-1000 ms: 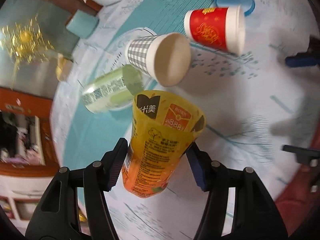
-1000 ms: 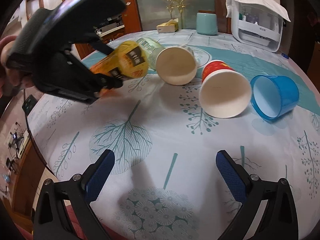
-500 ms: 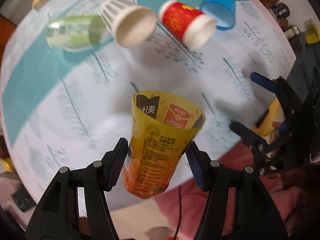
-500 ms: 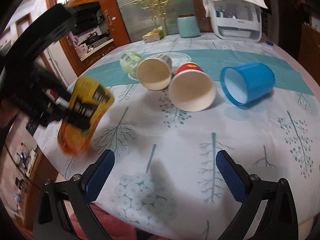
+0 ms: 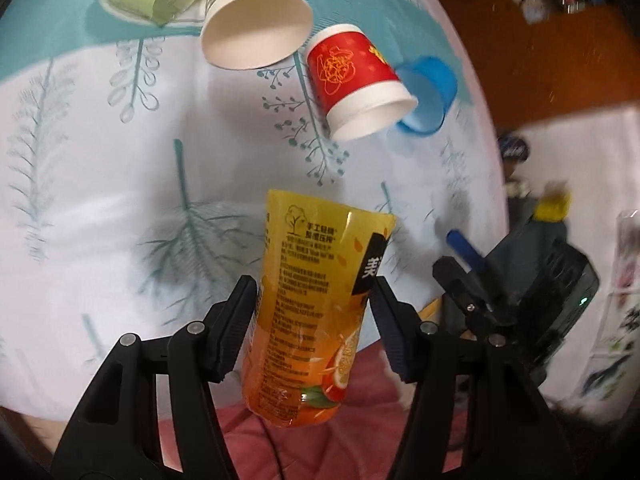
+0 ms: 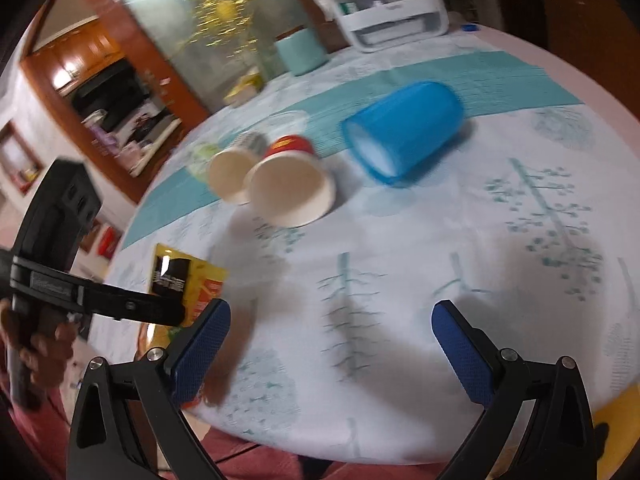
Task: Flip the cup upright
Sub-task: 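Lift the bottle with the left tool and rotate it upright, then close the right tool on the bottle while the left tool opens and releases it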
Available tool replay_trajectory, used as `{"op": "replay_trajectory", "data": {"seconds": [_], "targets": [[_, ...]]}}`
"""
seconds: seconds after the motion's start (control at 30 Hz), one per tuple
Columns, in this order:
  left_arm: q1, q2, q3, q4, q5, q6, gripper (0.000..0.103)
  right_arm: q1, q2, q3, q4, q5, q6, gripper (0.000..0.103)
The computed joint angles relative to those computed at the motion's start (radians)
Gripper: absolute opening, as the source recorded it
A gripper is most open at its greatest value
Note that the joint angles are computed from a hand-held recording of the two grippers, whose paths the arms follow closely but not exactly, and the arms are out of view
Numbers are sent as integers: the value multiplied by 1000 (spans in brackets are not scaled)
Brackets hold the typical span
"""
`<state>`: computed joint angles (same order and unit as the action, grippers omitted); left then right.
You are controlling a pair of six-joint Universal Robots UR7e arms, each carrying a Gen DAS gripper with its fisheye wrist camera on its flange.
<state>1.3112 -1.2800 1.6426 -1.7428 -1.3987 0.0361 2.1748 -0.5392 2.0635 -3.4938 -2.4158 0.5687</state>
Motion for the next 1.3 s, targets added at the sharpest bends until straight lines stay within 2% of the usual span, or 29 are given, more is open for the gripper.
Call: {"op": "replay_trajectory", "data": {"seconds": [0.1, 0.17, 0.3, 0.43, 0.6, 0.7, 0.8, 0.87, 0.93, 1.0, 1.17, 1.23, 1.3], "targets": [[23, 8, 6, -41, -45, -14, 56, -9, -25, 15, 29, 7, 49, 99], [43, 10, 22, -77, -75, -29, 56, -18, -41, 29, 42, 25, 87, 93], [83, 7, 57, -151, -149, -22, 56, -32, -37, 13, 29, 37, 82, 92], [98, -20, 100, -221, -166, -10, 56, -24, -37, -13, 74, 43, 91, 92], [102, -47, 163, -320, -176, 2, 57, -30, -22, -55, 118, 91, 92, 92], [98, -51, 170, -320, -168, 4, 58, -32, -13, -81, 160, 110, 113, 92], [90, -47, 155, -312, -158, -7, 67, -30, -3, -110, 205, 118, 131, 92], [90, -51, 147, -303, -166, -6, 78, -32, 0, -122, 224, 136, 139, 92], [96, -68, 132, -285, -178, 15, 78, -35, 6, -135, 232, 164, 145, 92], [82, -91, 147, -307, -152, 31, 78, -41, 12, -149, 237, 184, 144, 92], [21, -162, 211, -408, 34, 59, 78, -51, 32, -187, 236, 269, 147, 92], [5, -185, 231, -438, 94, 75, 78, -50, 45, -217, 264, 278, 155, 92], [6, -201, 237, -446, 122, 83, 78, -50, 57, -241, 280, 291, 157, 92]]}}
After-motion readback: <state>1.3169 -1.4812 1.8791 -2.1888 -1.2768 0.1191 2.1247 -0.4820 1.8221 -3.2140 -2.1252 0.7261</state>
